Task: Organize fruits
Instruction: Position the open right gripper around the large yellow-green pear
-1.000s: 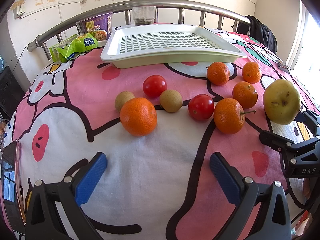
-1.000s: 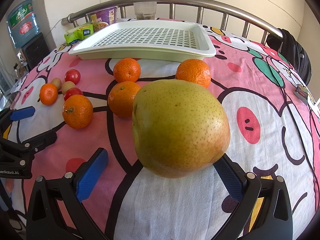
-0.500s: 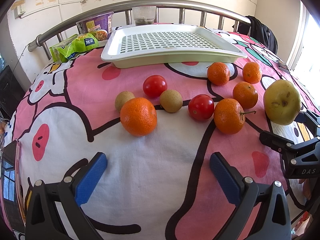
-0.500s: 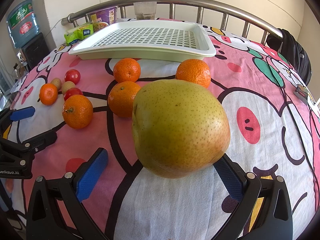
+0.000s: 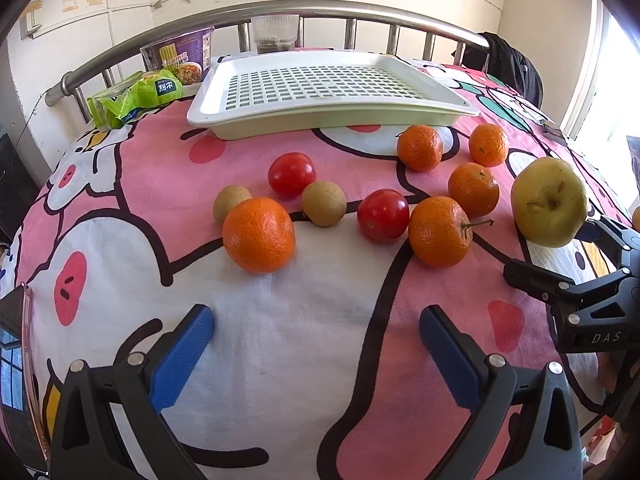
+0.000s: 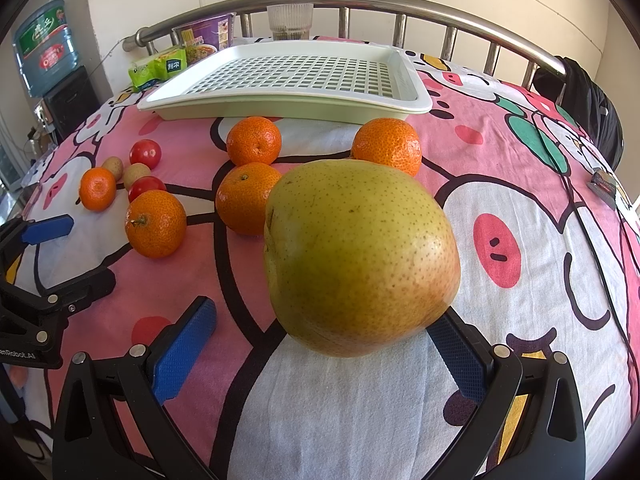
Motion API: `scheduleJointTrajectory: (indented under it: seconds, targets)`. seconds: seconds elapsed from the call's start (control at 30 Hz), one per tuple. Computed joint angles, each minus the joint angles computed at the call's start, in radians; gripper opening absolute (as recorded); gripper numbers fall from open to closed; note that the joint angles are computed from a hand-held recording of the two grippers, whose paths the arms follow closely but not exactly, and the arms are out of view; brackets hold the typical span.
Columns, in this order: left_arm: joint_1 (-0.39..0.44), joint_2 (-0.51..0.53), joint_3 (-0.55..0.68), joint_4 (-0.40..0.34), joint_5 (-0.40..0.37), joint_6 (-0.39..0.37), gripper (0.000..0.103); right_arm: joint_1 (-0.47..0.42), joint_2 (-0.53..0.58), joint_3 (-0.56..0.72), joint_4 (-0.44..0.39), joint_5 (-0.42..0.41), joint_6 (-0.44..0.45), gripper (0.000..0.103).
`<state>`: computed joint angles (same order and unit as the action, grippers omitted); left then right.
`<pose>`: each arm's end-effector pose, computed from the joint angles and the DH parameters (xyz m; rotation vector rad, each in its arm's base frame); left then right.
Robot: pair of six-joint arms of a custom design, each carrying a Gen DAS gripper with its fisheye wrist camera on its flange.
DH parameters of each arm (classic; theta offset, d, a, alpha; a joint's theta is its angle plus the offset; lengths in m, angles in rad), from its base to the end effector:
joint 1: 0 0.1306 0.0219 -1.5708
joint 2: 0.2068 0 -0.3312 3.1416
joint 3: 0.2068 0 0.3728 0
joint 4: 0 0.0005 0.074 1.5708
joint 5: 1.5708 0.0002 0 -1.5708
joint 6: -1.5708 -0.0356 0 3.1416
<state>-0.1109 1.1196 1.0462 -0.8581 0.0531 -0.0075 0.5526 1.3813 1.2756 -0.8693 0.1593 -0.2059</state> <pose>0.3762 -0.0443 0.3366 0.1701 2.4980 -0.1092 0.3943 0.2359 0.3320 -0.3752 2.5024 0.1000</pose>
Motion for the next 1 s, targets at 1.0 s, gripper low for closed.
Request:
scheduleJointTrajectory:
  seconds: [1.0]
  targets:
    - [0.023,-0.072,-0.007,0.001,0.12,0.017,0.103,-0.049,-0.106,-0.028,0.02,-0.165,0.026,0.103]
